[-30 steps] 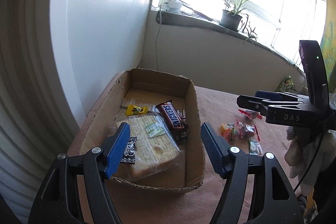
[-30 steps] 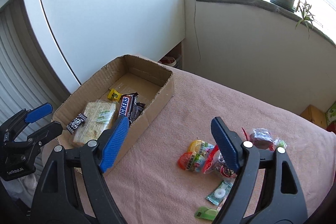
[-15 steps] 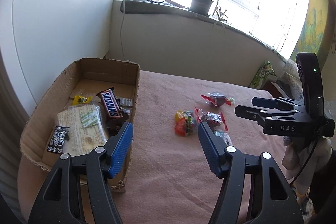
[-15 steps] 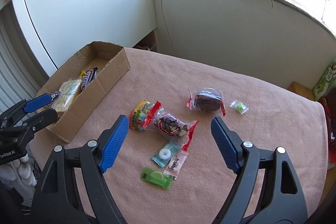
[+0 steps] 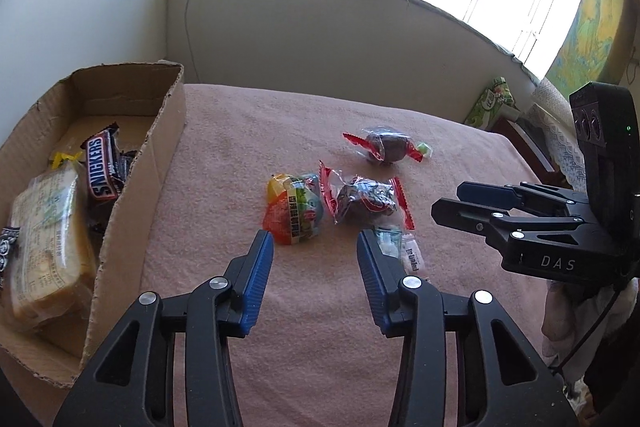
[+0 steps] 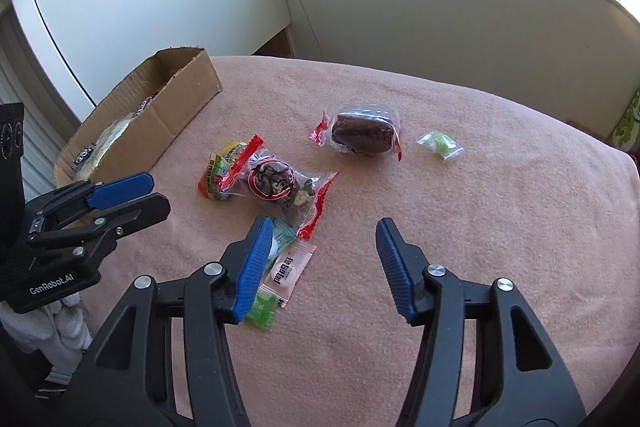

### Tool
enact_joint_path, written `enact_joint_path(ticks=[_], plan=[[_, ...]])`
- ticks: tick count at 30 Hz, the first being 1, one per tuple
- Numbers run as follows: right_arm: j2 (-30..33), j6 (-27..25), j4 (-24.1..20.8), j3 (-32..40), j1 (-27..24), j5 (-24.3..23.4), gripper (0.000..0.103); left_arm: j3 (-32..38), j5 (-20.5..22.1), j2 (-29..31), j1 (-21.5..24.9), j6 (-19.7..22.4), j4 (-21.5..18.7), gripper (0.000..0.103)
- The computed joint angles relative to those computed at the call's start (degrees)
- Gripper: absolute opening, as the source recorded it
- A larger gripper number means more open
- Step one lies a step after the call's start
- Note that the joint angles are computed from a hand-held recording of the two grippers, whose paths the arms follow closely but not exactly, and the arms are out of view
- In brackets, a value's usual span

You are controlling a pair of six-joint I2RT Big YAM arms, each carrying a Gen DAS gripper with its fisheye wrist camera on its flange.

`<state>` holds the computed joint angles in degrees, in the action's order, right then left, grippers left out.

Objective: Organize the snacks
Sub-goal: 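Grasp the red-edged seed bag with the right tool while the left tool grasps the round yellow-green packet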

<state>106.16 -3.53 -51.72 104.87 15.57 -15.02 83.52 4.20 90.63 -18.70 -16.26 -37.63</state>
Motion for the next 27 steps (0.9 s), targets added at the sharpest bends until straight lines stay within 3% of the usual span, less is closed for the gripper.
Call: enact_joint_path(ticks=[7,11,18,24,27], plan=[[5.9,-10.0,-5.2,8.8,2.4,0.9,0.057,2.8,-0.9,3.2,0.5,-0.4,-1.3,0.040],[8.1,-14.2,-6.5,11.4,3.5,3.7,0.057,4.1,-0.7,4.8,0.5,0.7,-2.2,0.040],[11.5,-17.4,-10.4,16.0,3.4,2.7,0.057,5.0,-0.2,6.1,0.8,2.6,-3.2,0.040],[13.3,-15.9,-11.7,18.0,3.1,1.5,0.056,5.6,1.1,6.4,1.2,4.4,-4.1,0.037],[14.3,-15.0,-13.0,19.1,2.8,1.0,0.043,5.3,1.5,6.2,1.4,5.0,-4.2,0.039]])
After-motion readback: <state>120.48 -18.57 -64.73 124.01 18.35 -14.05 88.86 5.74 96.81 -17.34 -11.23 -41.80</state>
